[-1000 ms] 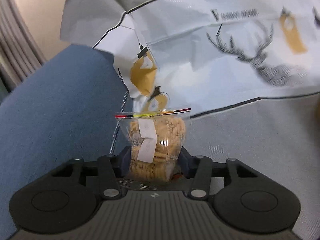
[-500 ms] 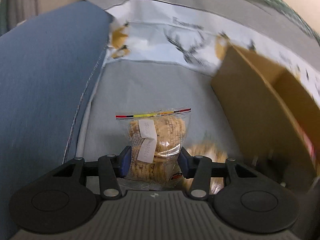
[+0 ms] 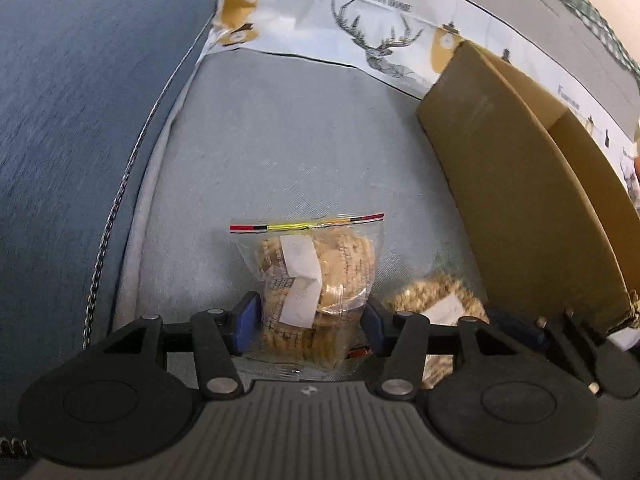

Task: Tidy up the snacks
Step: 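Hold the nut cluster bar in the right tool while the left tool holds the cookie bag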

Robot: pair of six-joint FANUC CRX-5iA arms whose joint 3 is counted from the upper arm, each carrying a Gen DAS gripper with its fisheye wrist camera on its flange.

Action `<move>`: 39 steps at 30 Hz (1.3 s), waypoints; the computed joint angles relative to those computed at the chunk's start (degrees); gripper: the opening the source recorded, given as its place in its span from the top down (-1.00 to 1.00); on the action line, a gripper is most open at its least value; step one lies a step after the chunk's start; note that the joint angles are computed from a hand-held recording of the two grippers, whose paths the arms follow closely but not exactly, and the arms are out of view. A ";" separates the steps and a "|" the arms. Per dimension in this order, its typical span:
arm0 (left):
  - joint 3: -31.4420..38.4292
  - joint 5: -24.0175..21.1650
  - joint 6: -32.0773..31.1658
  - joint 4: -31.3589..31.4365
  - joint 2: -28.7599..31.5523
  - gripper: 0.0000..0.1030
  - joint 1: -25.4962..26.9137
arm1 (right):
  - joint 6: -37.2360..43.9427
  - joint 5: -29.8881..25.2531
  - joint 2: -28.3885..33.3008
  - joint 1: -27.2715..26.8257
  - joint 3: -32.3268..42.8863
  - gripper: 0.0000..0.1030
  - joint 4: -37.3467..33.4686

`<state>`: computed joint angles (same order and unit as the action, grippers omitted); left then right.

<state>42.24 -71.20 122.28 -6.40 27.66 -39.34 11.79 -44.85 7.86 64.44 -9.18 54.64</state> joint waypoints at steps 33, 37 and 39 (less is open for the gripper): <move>1.88 -3.35 3.69 -1.67 0.94 -0.38 -0.82 | 5.50 -0.68 0.03 -0.01 1.88 -0.60 -8.88; 2.79 -3.45 4.42 -4.26 1.17 -0.38 -1.77 | 6.39 -0.99 0.29 0.11 2.40 -0.62 -9.31; 2.88 -3.34 3.81 -4.10 1.26 -0.39 -1.78 | 6.84 -1.05 0.37 0.04 2.68 -0.62 -10.02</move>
<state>45.12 -74.54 126.09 -10.50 28.92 -41.12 18.63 -45.90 8.23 64.48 -6.50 44.62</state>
